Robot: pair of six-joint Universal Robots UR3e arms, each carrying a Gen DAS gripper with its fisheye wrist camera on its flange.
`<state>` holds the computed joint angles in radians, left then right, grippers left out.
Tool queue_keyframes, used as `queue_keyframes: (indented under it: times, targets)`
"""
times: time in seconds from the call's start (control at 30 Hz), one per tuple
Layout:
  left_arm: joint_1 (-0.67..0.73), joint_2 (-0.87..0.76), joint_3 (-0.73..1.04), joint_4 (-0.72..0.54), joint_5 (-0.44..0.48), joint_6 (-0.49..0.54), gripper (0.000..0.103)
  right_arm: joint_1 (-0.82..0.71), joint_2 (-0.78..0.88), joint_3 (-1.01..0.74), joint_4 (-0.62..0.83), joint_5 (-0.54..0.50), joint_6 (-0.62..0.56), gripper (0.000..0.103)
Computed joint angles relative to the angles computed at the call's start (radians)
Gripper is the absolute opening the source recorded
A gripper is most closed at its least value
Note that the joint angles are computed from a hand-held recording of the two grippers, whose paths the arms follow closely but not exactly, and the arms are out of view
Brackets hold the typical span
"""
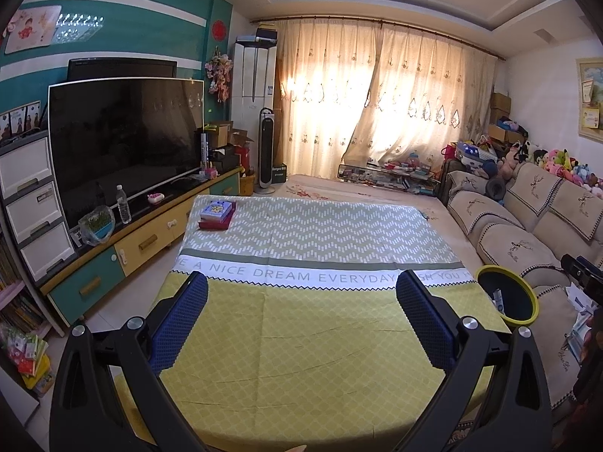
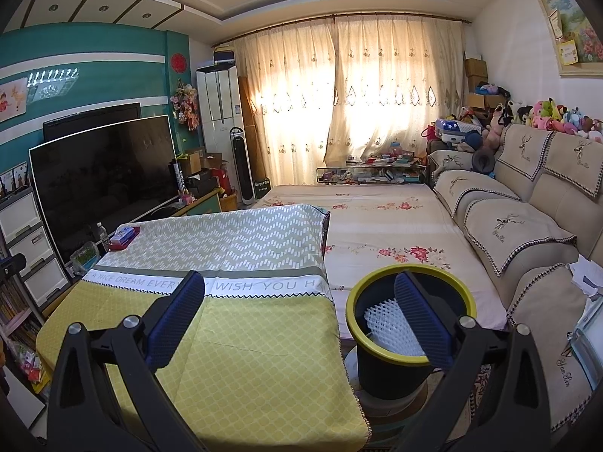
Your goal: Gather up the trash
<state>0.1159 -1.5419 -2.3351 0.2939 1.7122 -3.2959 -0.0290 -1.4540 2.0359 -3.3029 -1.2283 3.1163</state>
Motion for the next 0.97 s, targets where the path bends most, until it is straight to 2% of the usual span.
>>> queue_keyframes:
  times: [0.1, 0.3, 0.47, 0.57, 0.67, 0.8, 0.87, 0.97]
  targets:
    - [0.016, -0.003, 0.002, -0.006, -0.029, 0.0, 0.098, 0.003, 0.006, 0.0, -0.006, -0.004, 0.002, 0.096]
    - [0.009, -0.021, 0.017, -0.012, -0.021, -0.002, 0.098, 0.004, 0.009, 0.001, -0.008, -0.004, 0.003, 0.096]
    - [0.052, -0.022, -0.008, 0.045, -0.125, 0.009, 0.098, 0.004, 0.01, 0.0, -0.005, -0.004, 0.003, 0.096]
    - [0.069, -0.029, 0.0, 0.037, -0.17, 0.012, 0.098, 0.008, 0.029, -0.005, -0.011, -0.006, 0.003, 0.096]
    - [0.07, -0.052, 0.034, 0.002, -0.178, 0.009, 0.098, 0.019, 0.053, -0.021, -0.011, -0.016, 0.002, 0.096]
    - [0.059, -0.149, 0.155, -0.074, -0.116, 0.038, 0.098, 0.052, 0.12, -0.127, 0.043, -0.031, -0.01, 0.096]
    - [0.096, -0.214, 0.243, -0.136, -0.156, 0.063, 0.098, 0.076, 0.171, -0.213, 0.087, -0.039, -0.017, 0.096]
    - [0.137, -0.354, 0.426, -0.237, -0.176, 0.073, 0.098, 0.134, 0.317, -0.45, 0.197, -0.054, -0.013, 0.096]
